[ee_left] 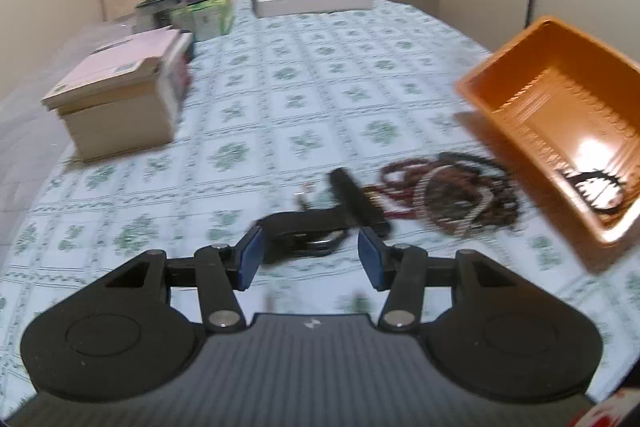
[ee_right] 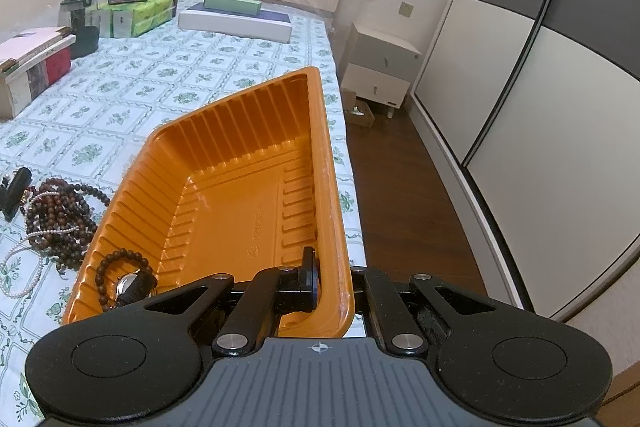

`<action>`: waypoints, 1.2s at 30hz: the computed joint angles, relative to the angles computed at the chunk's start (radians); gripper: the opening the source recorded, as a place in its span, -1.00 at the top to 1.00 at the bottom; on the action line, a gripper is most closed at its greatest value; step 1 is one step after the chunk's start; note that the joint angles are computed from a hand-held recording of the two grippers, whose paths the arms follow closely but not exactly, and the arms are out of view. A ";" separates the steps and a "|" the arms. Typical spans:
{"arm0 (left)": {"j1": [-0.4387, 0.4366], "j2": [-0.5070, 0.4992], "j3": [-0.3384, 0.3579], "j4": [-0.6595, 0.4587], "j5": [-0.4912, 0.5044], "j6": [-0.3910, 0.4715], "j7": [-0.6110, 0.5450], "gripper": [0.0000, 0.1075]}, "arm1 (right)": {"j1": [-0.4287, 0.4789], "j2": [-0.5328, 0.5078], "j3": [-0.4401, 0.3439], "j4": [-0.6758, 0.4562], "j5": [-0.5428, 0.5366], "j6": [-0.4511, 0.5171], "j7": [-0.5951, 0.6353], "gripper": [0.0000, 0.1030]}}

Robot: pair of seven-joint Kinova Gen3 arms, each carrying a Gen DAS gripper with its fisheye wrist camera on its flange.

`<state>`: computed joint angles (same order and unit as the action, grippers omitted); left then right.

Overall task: Organize jewelry
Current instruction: 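Grasp the black strap holder with the left gripper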

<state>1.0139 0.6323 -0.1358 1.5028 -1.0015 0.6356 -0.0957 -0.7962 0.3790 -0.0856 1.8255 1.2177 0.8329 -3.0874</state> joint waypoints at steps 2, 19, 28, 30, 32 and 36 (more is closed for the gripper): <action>-0.014 0.010 0.006 -0.005 0.006 0.017 -0.033 0.10 | 0.000 0.002 0.000 -0.003 -0.006 0.004 0.004 0.93; -0.073 0.083 -0.016 -0.050 0.054 -0.028 -0.249 0.59 | -0.004 0.006 0.004 -0.009 -0.014 0.011 0.011 0.93; -0.003 0.072 -0.115 -0.010 0.043 -0.100 -0.112 0.84 | -0.001 0.003 0.004 -0.007 -0.014 0.009 0.011 0.93; 0.013 0.062 -0.140 0.007 0.023 -0.126 -0.053 0.86 | -0.002 0.003 0.004 -0.007 -0.013 0.010 0.010 0.93; 0.024 0.051 -0.156 0.022 0.007 -0.147 -0.004 0.87 | 0.000 0.002 0.004 -0.006 -0.013 0.009 0.010 0.93; 0.030 0.031 -0.160 0.041 -0.010 -0.170 0.052 0.87 | 0.000 0.002 0.003 -0.007 -0.015 0.011 0.013 0.93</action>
<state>1.0443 0.6629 -0.2961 1.5433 -1.0111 0.4652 -0.0433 -0.7964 0.3809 -0.0828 1.8188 1.2028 0.8441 -3.0744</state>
